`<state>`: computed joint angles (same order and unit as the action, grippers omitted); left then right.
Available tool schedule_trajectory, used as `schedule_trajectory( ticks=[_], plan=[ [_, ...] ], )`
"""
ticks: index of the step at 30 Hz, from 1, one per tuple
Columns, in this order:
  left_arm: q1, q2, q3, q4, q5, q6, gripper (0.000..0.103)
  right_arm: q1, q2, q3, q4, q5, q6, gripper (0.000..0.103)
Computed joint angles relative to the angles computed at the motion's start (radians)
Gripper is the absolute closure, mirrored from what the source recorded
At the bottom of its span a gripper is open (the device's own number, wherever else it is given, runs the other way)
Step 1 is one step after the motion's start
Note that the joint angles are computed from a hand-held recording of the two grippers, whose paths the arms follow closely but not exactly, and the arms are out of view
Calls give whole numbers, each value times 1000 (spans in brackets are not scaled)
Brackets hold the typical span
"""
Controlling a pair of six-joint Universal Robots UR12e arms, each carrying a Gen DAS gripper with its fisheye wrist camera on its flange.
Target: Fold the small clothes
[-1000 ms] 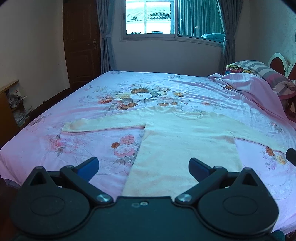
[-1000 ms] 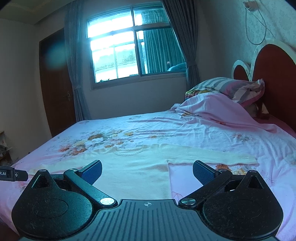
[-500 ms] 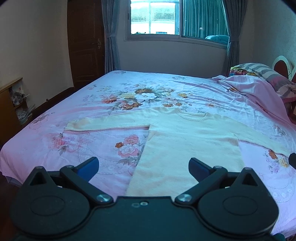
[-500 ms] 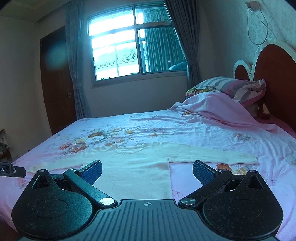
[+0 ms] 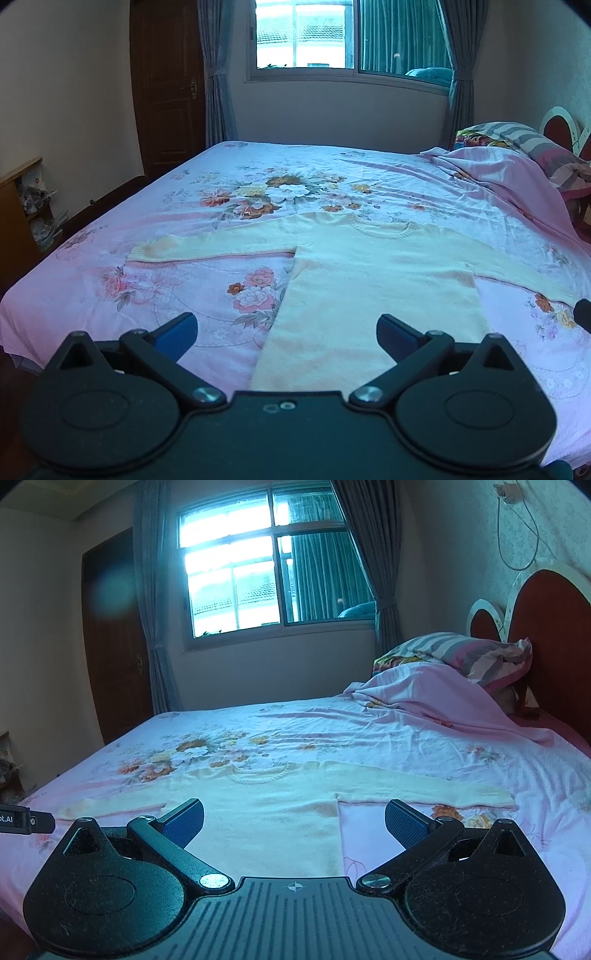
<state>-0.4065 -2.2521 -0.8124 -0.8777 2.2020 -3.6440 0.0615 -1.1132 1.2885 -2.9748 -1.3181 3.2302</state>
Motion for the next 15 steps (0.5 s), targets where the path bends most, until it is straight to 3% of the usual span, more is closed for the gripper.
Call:
schedule_trajectory(
  ticks=[15],
  plan=[
    [4, -5, 9, 2, -25, 18, 1, 6, 4, -5, 22, 3, -32, 0]
  ],
)
